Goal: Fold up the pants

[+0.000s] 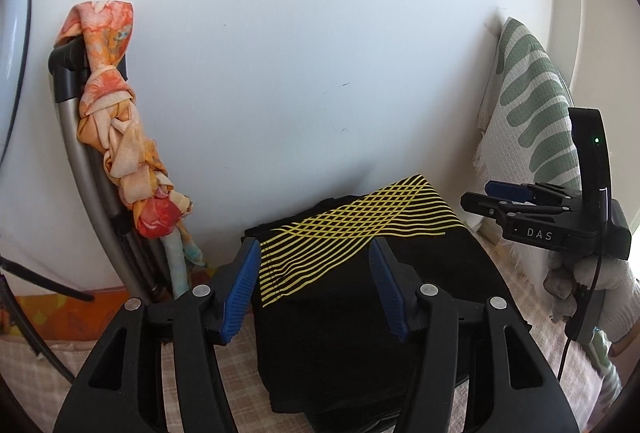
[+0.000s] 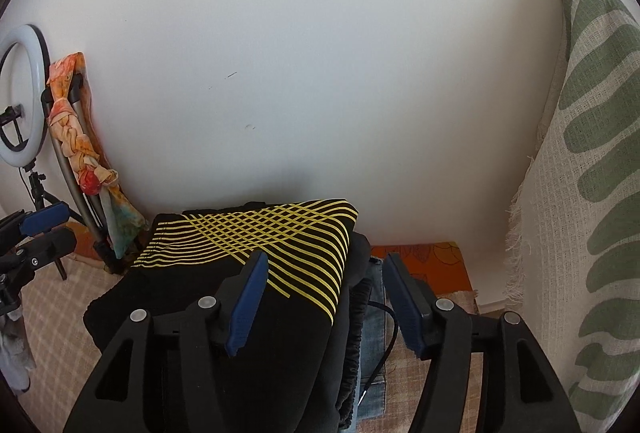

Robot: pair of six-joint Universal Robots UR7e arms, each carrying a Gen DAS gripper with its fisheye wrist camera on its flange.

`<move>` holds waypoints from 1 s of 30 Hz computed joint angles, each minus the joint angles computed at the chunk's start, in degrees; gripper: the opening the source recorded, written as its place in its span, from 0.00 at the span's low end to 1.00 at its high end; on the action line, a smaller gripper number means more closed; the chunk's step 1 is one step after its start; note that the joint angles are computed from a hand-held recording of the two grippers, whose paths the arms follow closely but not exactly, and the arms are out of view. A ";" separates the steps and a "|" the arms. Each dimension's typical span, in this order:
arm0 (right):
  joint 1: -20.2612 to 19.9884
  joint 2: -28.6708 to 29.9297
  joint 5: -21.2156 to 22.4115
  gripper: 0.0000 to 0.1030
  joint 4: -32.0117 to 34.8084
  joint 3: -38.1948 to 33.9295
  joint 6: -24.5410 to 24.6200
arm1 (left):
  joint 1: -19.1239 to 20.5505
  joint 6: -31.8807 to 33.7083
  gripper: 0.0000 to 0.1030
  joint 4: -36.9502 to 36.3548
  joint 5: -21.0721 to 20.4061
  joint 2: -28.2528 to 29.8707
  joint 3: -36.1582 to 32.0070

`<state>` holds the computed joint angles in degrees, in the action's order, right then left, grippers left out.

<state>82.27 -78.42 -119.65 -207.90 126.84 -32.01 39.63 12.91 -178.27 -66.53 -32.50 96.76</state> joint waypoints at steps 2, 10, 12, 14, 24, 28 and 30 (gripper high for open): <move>0.58 -0.10 0.21 0.68 -1.35 1.04 0.51 | -0.65 0.11 0.59 -0.95 0.15 -0.84 1.34; 4.26 -2.23 -1.72 0.84 -6.12 6.25 0.75 | -2.04 -1.41 0.67 -1.68 -0.75 -5.65 7.22; 5.24 -2.66 -2.23 0.87 -7.18 7.82 1.60 | -2.22 -1.96 0.69 -1.72 -0.93 -6.83 8.57; 6.51 -2.81 -2.99 0.90 -7.97 9.05 2.42 | -2.50 -2.44 0.72 -1.85 -0.59 -8.06 10.07; 15.33 2.07 -10.81 1.00 -18.99 13.93 3.26 | -4.48 -5.49 0.76 -3.66 2.92 -15.27 19.58; 19.87 4.89 -14.67 1.00 -23.71 15.07 3.32 | -5.80 -6.06 0.76 -5.27 4.72 -18.59 24.03; 21.95 6.39 -16.31 1.00 -25.65 15.69 3.49 | -6.27 -6.85 0.76 -5.45 5.19 -20.33 25.93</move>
